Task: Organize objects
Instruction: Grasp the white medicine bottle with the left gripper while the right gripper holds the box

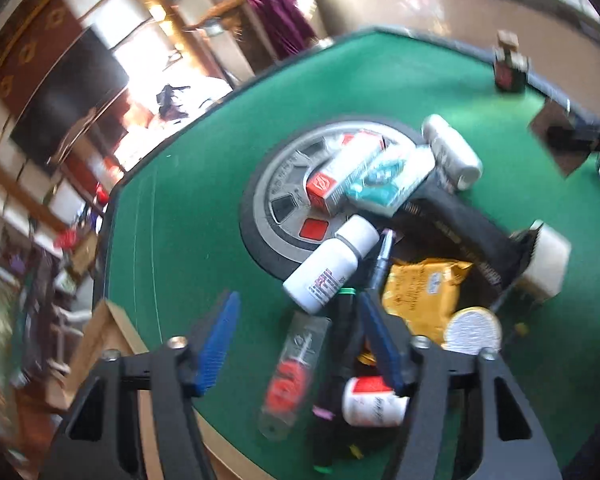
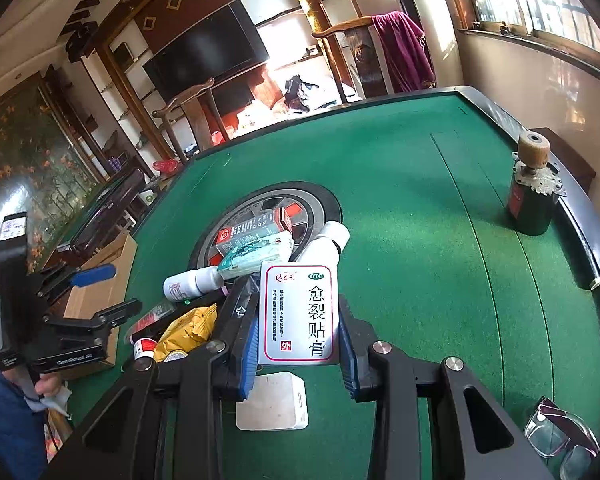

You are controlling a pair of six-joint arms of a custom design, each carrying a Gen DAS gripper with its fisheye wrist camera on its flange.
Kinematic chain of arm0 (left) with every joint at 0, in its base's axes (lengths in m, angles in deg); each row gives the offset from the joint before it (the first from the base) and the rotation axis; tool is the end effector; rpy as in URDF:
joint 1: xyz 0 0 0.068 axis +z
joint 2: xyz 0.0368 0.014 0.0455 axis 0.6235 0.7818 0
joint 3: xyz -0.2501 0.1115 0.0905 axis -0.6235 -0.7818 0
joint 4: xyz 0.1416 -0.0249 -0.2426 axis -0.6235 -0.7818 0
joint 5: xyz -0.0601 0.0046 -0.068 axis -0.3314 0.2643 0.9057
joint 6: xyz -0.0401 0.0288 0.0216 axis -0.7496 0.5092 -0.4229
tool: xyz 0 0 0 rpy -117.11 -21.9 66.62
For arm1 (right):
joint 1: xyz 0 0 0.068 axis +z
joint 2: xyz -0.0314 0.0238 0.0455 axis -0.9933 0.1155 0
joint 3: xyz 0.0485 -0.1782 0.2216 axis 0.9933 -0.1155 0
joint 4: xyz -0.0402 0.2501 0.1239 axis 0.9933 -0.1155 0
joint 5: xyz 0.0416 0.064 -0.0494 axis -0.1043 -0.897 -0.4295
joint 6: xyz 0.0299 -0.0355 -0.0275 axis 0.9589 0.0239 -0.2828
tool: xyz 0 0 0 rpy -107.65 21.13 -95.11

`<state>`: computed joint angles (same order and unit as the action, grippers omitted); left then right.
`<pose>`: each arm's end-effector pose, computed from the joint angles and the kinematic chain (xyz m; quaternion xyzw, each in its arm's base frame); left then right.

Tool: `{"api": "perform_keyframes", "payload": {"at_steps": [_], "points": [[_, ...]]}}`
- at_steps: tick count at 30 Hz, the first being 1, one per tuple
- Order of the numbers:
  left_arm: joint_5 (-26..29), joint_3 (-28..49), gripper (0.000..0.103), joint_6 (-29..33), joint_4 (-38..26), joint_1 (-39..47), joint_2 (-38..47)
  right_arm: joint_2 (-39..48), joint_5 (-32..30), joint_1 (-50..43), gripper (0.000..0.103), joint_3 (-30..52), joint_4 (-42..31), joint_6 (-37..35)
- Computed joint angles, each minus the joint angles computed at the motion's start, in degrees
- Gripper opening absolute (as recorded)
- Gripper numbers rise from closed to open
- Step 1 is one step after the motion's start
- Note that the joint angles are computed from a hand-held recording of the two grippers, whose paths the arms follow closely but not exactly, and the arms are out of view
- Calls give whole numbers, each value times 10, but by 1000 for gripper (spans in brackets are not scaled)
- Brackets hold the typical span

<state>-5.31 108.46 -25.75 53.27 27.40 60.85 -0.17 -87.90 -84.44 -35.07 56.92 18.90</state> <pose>0.2931 -0.0570 0.2301 0.3931 0.8661 0.0826 0.2976 0.1986 0.0063 0.2236 0.0658 0.9057 0.1739 0.3809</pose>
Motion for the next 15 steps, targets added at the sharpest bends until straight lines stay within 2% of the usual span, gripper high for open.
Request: {"api": "perform_keyframes", "payload": {"at_steps": [1,4,9,11,14,15], "points": [[-16,4,50,21,9,-10,19,4,-7,-5,35,0,1,2],[-42,4,49,70,32,-31,56,6,-18,-8,35,1,-1,2],[-25,61,46,71,9,-31,122,4,-27,-11,35,1,-6,-5],[-20,89,38,72,-9,-25,150,5,-29,-12,35,1,-5,-4],[-30,109,35,67,-15,-24,179,8,-39,-14,35,0,-5,-8],[-17,108,34,61,-9,-18,178,10,-48,-20,35,1,-7,-12]]}}
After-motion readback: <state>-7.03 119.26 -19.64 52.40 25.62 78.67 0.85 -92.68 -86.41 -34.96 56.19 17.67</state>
